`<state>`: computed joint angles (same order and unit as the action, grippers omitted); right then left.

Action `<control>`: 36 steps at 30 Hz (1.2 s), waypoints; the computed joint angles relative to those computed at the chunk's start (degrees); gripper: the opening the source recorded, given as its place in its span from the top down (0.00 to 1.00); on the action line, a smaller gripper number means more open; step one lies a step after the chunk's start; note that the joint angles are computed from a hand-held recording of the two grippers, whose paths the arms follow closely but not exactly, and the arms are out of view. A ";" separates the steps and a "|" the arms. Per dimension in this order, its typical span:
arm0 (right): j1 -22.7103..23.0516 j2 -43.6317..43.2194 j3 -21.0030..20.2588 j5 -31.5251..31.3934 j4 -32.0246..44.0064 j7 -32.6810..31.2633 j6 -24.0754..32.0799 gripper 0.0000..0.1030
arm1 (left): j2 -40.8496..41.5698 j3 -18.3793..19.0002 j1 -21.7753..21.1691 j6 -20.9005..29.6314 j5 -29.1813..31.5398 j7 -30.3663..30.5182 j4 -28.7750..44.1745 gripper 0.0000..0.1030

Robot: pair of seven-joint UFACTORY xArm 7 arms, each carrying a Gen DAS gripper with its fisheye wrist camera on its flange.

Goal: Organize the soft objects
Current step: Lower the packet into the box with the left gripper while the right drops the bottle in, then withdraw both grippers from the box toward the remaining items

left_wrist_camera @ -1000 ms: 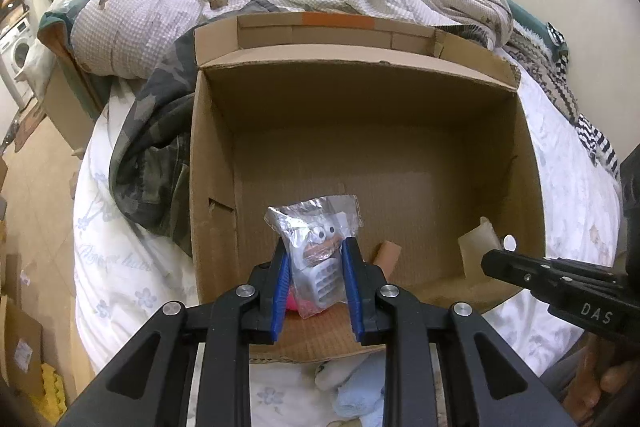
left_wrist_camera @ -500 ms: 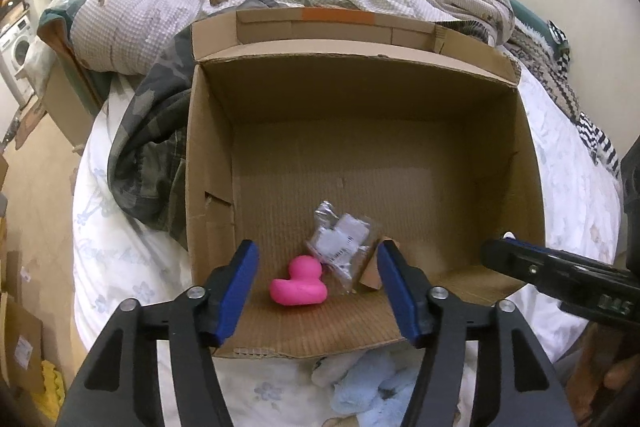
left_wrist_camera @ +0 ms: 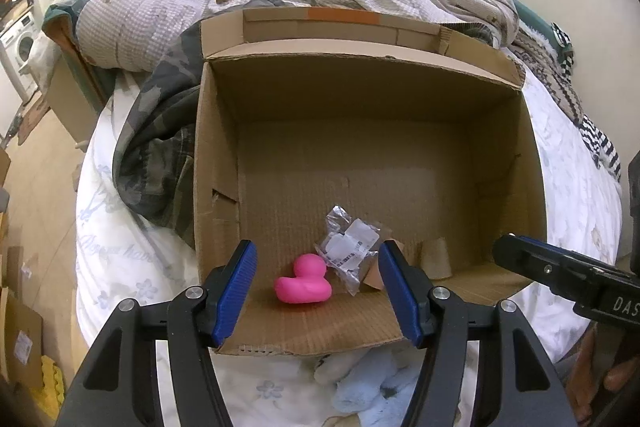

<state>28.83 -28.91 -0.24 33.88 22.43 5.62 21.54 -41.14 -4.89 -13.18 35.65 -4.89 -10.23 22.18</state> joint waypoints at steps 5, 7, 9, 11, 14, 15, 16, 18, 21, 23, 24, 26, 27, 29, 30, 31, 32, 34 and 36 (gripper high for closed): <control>1.74 -1.10 -1.27 1.81 -0.38 -1.43 -0.40 0.26 | -1.76 -0.49 0.45 0.62 0.80 -0.51 -0.71 0.42; 1.13 -1.55 -0.22 1.10 -0.41 -0.68 -0.23 0.24 | -3.03 -0.57 0.72 1.14 1.17 -0.78 -1.05 0.42; 0.68 -2.44 0.69 0.14 -0.80 0.38 -0.22 0.18 | -4.50 -0.33 0.81 1.83 1.25 -0.86 -1.37 0.42; 0.92 -3.64 0.88 -0.22 -1.43 1.11 -0.42 0.09 | -6.20 -0.19 0.89 2.74 1.32 -0.90 -1.67 0.42; 1.18 -5.78 1.34 -1.21 -2.50 2.63 -0.55 0.03 | -9.08 -0.10 1.17 4.22 1.70 -0.75 -2.11 0.42; 1.40 -6.57 1.33 -1.47 -2.89 3.11 -0.50 0.03 | -10.21 -0.12 1.28 4.80 1.82 -0.74 -2.33 0.42; 1.37 -7.42 1.55 -1.95 -3.24 3.85 -0.25 0.02 | -11.43 -0.09 1.36 5.39 1.94 -0.67 -2.59 0.42; 1.11 -9.32 2.47 -3.58 -4.07 5.36 0.21 0.01 | -13.65 -0.27 1.63 6.71 2.29 -0.66 -3.01 0.42; 1.02 -11.40 3.83 -6.44 -4.96 7.41 0.99 0.00 | -16.25 -0.19 1.56 8.81 2.20 -0.61 -3.66 0.42; 1.61 -12.44 4.07 -7.89 -5.65 8.22 1.93 0.00 | -18.35 -0.41 1.37 10.94 2.13 -0.73 -4.37 0.42; 2.21 -13.01 3.82 -7.99 -6.18 8.63 2.37 0.00 | -19.06 -0.50 1.31 11.69 2.18 -0.69 -4.61 0.42; 2.20 -13.91 4.19 -9.01 -6.83 10.15 4.36 0.00 | -20.87 -0.88 1.16 13.69 2.40 -0.70 -5.28 0.42; 2.33 -14.41 4.16 -9.39 -7.14 10.62 5.38 0.00 | -21.65 -0.86 1.06 14.41 2.36 -0.70 -5.62 0.42; 2.74 -15.19 3.69 -9.95 -7.45 10.58 6.80 0.00 | -22.88 -0.60 0.83 15.44 2.08 -0.62 -6.12 0.42; 2.58 -15.76 3.77 -10.66 -7.59 10.39 7.62 0.00 | -23.47 -0.42 0.81 15.90 2.00 -0.52 -6.41 0.42; 2.30 -16.69 3.99 -11.28 -7.89 10.50 8.43 0.00 | -24.04 -0.38 0.96 16.34 2.05 -0.47 -6.73 0.42; 1.70 -17.39 4.54 -12.13 -8.07 10.96 9.29 0.00 | -24.53 -0.33 1.24 16.71 2.21 -0.41 -7.04 0.42; 0.39 -19.38 5.68 -13.89 -8.82 12.27 11.16 0.00 | -25.13 -0.38 1.95 17.20 2.50 -0.64 -7.50 0.42; -0.17 -21.16 6.19 -15.09 -9.59 13.31 12.59 0.00 | -25.56 -0.18 2.61 17.66 2.67 -0.85 -7.87 0.42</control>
<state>28.66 -50.08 5.94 18.79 12.84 18.93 34.13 -66.71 -5.07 -10.57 53.31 -2.22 -11.08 14.31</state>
